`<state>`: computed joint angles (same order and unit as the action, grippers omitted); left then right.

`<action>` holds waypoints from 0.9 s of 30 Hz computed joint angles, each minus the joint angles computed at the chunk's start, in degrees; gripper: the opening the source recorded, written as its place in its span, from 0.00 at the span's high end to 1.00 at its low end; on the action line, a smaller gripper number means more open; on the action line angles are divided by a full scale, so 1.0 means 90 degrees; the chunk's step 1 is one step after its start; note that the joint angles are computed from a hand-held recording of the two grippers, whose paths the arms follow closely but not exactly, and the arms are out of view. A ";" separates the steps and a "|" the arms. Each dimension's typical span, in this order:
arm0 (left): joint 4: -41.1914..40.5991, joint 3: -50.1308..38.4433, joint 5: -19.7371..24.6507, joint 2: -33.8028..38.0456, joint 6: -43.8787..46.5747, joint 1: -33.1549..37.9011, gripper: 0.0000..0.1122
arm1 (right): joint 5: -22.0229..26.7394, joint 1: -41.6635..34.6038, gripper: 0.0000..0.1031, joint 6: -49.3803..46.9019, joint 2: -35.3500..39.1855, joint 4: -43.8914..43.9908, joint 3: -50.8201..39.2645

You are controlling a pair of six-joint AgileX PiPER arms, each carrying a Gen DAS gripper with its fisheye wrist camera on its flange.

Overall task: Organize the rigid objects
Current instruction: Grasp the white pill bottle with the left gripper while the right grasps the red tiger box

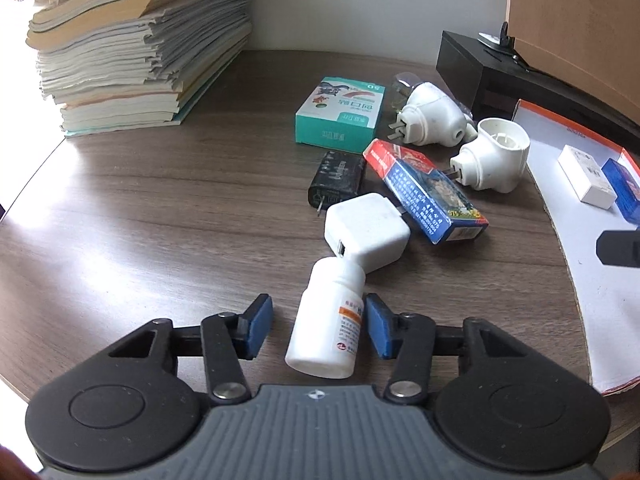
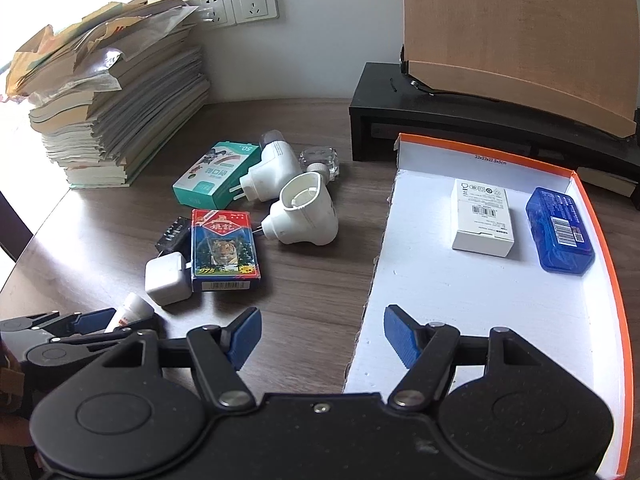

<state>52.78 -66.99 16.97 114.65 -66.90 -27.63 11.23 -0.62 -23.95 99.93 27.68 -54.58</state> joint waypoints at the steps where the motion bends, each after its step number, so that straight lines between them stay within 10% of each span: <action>1: 0.0280 0.0072 -0.0057 -0.0021 -0.0206 -0.0005 0.66 | 0.0024 0.0020 0.21 -0.0042 0.0057 0.0049 -0.0056; 11: -0.0553 0.0243 -0.0526 -0.0314 0.0439 0.0397 0.71 | 0.1050 0.0202 0.21 -0.2111 0.1254 0.2002 -0.1476; 27: -0.1417 0.0376 -0.0684 -0.0634 0.0952 0.0711 0.71 | 0.3007 0.0287 0.27 -0.0287 0.3680 0.0832 -0.5108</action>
<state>40.02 -63.60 10.81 108.95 -58.33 -21.23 38.30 1.96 -26.53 133.04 35.17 -100.54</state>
